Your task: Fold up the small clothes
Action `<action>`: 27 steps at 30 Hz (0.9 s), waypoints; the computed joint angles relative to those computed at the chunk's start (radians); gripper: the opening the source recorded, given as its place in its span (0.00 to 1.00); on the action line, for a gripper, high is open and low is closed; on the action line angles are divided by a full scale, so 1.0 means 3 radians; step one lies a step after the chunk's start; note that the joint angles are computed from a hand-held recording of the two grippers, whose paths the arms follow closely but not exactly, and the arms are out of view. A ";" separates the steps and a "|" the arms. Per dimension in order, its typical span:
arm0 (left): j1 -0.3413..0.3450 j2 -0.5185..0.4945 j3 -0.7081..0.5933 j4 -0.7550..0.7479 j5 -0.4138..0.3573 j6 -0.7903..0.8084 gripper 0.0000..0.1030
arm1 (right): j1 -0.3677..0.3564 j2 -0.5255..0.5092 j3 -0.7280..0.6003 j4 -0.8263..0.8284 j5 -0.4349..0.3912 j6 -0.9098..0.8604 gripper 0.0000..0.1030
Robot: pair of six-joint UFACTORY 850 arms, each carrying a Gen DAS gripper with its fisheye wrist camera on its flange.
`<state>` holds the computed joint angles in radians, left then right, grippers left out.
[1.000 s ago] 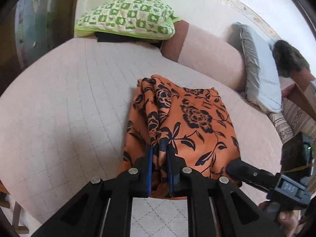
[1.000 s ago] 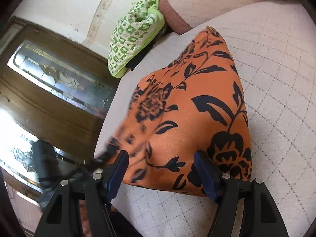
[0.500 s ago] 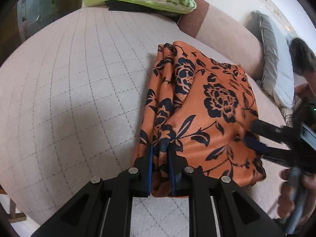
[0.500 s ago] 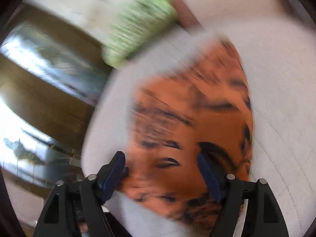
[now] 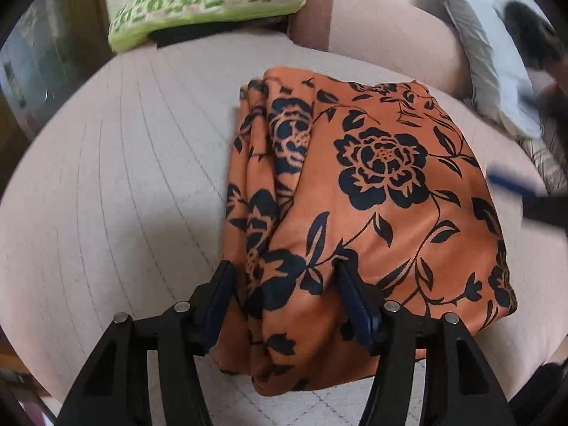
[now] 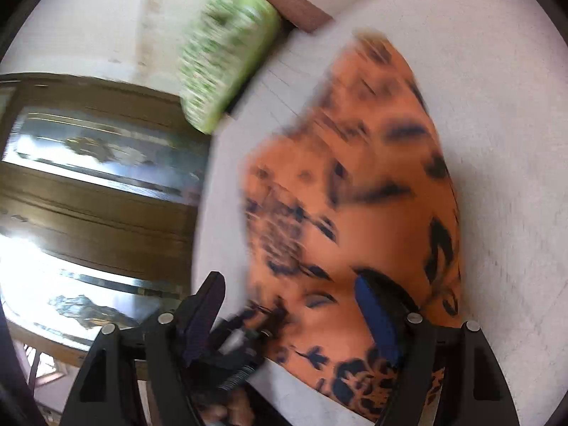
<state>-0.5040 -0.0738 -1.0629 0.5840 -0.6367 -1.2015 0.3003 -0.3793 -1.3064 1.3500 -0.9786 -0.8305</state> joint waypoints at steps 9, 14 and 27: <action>0.0052 0.0116 0.0163 -0.0053 0.0201 -0.0089 0.68 | 0.0097 -0.0902 -0.1126 -0.0645 0.0247 0.0805 0.75; 0.0077 0.0116 0.0201 -0.0093 0.0287 -0.0106 0.68 | 0.0132 -0.0429 -0.0791 -0.0635 0.0263 0.0513 0.75; 0.0039 0.0525 0.0462 0.0733 0.0381 -0.1214 0.68 | 0.0010 0.0311 0.0258 -0.0124 0.0149 -0.0024 0.77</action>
<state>-0.4921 0.0837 -0.9244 0.8039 -0.5224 -1.5657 0.3035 -0.2860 -1.2291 1.3129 -0.9338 -0.8378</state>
